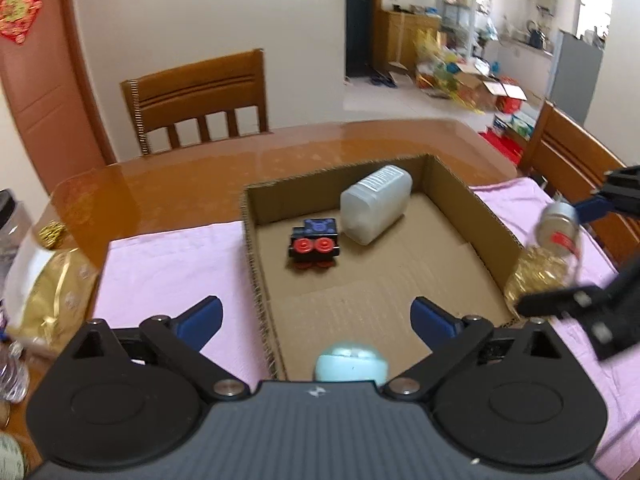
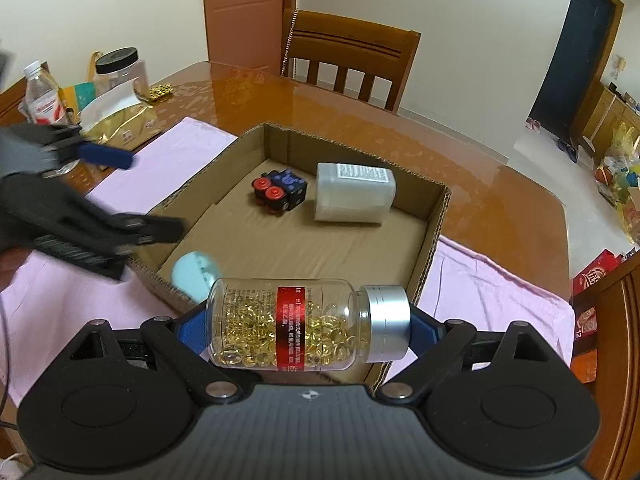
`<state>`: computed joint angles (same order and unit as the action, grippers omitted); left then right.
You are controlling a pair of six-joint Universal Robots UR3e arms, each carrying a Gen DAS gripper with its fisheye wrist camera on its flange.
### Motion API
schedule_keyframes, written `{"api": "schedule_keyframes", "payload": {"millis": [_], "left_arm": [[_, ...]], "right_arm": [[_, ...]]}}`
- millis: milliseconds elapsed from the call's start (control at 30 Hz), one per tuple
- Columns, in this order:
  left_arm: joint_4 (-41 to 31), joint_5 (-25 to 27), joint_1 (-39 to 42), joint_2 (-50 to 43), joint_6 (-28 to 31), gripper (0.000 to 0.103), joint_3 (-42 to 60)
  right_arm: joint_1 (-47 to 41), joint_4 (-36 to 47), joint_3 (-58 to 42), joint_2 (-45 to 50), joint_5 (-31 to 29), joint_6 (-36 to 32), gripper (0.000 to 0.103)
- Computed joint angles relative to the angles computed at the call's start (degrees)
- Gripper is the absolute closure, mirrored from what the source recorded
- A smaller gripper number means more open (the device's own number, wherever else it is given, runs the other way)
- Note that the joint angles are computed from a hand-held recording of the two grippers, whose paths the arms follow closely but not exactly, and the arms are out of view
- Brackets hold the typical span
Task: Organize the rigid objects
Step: 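Lower both held items into the cardboard box and open both tools, then move both tools back toward the clear jar and grey toys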
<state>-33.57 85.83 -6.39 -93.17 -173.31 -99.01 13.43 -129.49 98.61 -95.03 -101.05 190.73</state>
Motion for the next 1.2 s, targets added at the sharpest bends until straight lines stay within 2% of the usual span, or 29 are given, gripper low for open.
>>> {"api": "schedule_keyframes", "payload": {"millis": [133,333,433,533,733,933,1200], "left_arm": [[1.0,4.0,-0.4,5.1,-2.3,0.001,-4.9],[1.2,4.9,1.5,12.2,-5.1,0.001,-11.9],[1.8,7.0,1.5,14.5,-5.4,0.001,-14.5],[1.4,7.8,1.9,16.1,-5.3,0.001,-16.3],[1.0,7.1,3.1,17.6,-5.6,0.001,-18.3],[1.3,7.3,2.1,17.7,-4.3,0.001,-18.7],[0.8,5.6,1.7,19.4,-4.0,0.001,-20.1]], "right_arm": [[-2.3,-1.2,-1.4,2.3,1.3,-1.2,0.007],[-5.5,-1.7,-6.7,8.9,3.0,-2.7,0.007],[-6.2,-2.5,-10.0,12.7,2.3,-3.2,0.007],[-6.4,-2.4,-12.7,15.0,1.4,-3.2,0.0],[-4.4,-1.4,-12.6,13.6,-1.2,-1.9,0.0],[-1.9,0.9,-8.3,8.7,-3.1,2.6,0.0],[4.9,3.2,-1.0,2.4,-10.3,15.2,0.0]]}}
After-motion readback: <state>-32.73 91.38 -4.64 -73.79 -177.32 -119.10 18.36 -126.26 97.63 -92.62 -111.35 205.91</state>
